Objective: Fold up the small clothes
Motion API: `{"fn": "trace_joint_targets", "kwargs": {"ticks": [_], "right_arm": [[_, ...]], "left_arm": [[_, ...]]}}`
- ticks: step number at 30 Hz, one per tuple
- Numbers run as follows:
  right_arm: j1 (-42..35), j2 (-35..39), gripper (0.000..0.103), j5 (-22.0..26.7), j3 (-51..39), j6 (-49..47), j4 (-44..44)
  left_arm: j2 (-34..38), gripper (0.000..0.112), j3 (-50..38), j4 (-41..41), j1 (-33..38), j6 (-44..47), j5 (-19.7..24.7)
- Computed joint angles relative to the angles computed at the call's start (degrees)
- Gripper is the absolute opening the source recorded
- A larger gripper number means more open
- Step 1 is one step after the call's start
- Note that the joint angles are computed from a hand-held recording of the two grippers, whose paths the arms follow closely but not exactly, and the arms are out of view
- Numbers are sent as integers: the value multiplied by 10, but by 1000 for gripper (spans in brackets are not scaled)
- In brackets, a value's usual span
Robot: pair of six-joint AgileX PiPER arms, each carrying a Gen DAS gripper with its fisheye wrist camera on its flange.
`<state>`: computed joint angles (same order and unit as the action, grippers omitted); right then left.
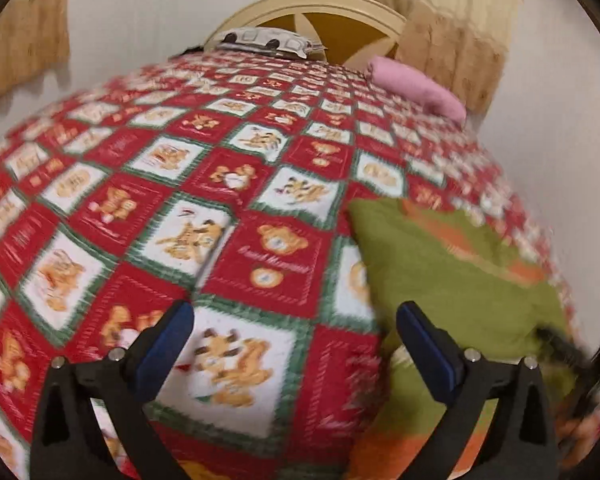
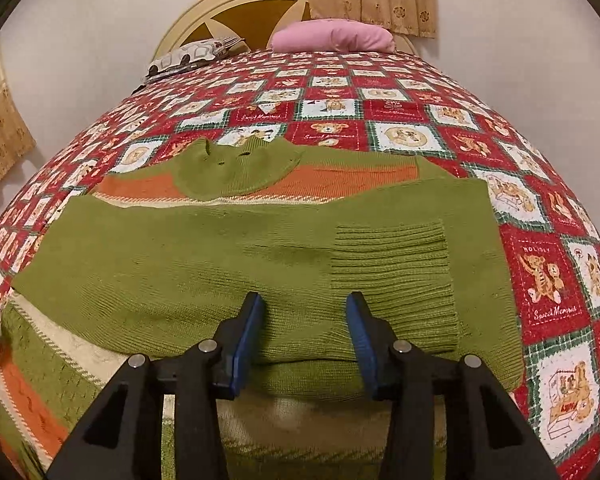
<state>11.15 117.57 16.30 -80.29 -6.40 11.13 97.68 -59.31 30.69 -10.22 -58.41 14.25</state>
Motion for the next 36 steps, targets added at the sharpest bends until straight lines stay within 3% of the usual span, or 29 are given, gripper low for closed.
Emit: {"fn": "trace_joint_targets", "kwargs": {"ticks": [2, 5, 6, 8, 10, 12, 14, 16, 18, 22, 27, 29, 31, 36], "right_arm": [[1, 5, 46, 3, -6, 12, -13], [1, 6, 46, 32, -23, 26, -28], [1, 3, 46, 45, -27, 29, -30], [-5, -24, 46, 44, -2, 9, -8], [-12, -57, 46, 44, 29, 23, -30], [-26, -117, 46, 27, 91, 51, -77], [-65, -202, 46, -1, 175, 22, -70], [-114, -271, 46, -4, 234, -84, 20], [-180, -345, 46, 28, 286, -199, 131], [-343, -484, 48, 149, 377, -415, 292], [-554, -608, 56, 358, 469, -602, 341], [-597, -630, 56, 405, 500, -639, 336], [-634, -635, 56, 442, 531, -675, 331], [-649, -647, 56, 442, 609, -717, 337]], "left_arm": [[26, 103, -47, -67, -14, 63, 13], [76, 103, -122, -87, -52, 109, 51], [98, 103, -149, -66, -65, 98, 75], [163, 100, -225, -19, -89, 73, 170], [196, 99, -248, -48, -83, 121, 200], [156, 99, -187, -82, -62, 144, 137], [100, 98, -116, -39, -55, 111, 85], [33, 98, -40, 24, -51, 69, 43], [-42, 98, 41, 0, -41, 115, -4], [-156, 98, 177, -219, -34, 339, -75], [-280, 98, 301, -474, -71, 582, -59], [-313, 98, 333, -471, -106, 565, -49], [-338, 98, 357, -418, -143, 490, -45], [-344, 97, 384, -212, -226, 222, -51]]}}
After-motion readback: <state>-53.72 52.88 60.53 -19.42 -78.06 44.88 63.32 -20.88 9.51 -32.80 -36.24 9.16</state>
